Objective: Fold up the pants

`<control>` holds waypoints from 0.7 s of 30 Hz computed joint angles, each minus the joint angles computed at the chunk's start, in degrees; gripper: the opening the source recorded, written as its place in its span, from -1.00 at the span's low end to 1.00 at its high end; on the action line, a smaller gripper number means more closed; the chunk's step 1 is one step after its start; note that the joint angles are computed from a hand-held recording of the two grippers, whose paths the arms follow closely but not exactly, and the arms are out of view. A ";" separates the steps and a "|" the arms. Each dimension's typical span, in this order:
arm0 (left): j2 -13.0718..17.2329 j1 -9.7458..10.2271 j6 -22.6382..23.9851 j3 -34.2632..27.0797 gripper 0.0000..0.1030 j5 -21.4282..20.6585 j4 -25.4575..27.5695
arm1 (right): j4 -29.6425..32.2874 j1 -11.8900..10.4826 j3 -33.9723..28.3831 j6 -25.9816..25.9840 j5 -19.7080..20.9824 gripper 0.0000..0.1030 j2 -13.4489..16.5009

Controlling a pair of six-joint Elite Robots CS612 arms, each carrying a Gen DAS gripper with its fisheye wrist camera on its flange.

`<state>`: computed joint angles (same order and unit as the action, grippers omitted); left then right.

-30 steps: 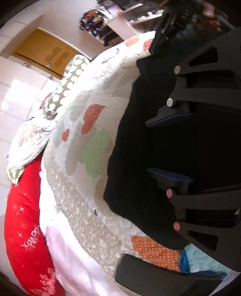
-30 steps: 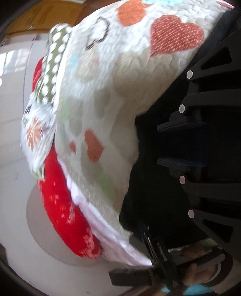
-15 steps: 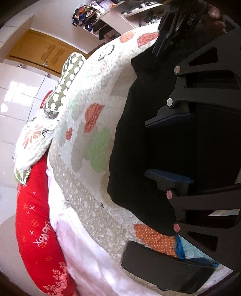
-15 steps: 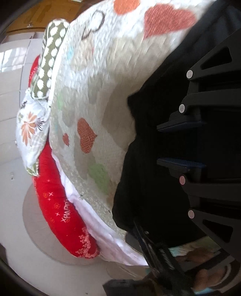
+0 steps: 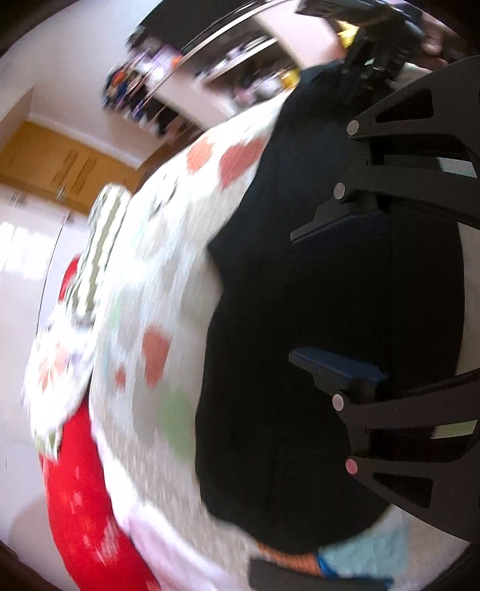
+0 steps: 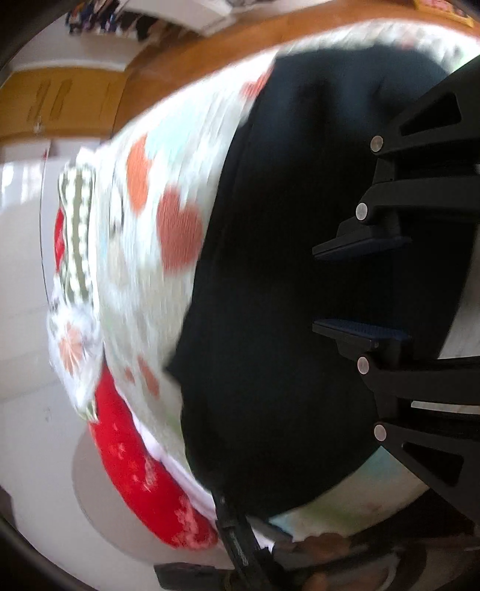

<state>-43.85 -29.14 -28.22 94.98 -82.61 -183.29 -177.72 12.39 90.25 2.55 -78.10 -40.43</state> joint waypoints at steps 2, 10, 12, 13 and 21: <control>0.74 -0.74 3.66 -2.19 0.10 -2.34 3.24 | -4.26 -1.80 3.91 3.25 0.49 -0.39 -1.62; 4.95 -3.00 17.41 -12.63 0.15 -11.18 12.73 | -11.19 -5.84 12.27 8.68 -1.67 -0.17 -5.33; 6.53 -3.19 21.06 -16.44 0.48 -14.27 15.69 | -11.40 -6.57 12.50 9.62 0.68 -0.13 -5.30; 7.22 -3.22 22.45 -17.86 0.51 -15.22 16.49 | -11.48 -6.97 12.48 10.44 2.08 -0.12 -5.10; 13.05 -3.53 37.60 -30.58 0.51 -21.25 28.65 | -14.67 -7.95 10.51 14.74 8.89 0.15 -1.84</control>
<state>-30.80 -32.67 9.38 64.39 -103.86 -154.64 -192.40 4.43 100.76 17.29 -69.21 -42.27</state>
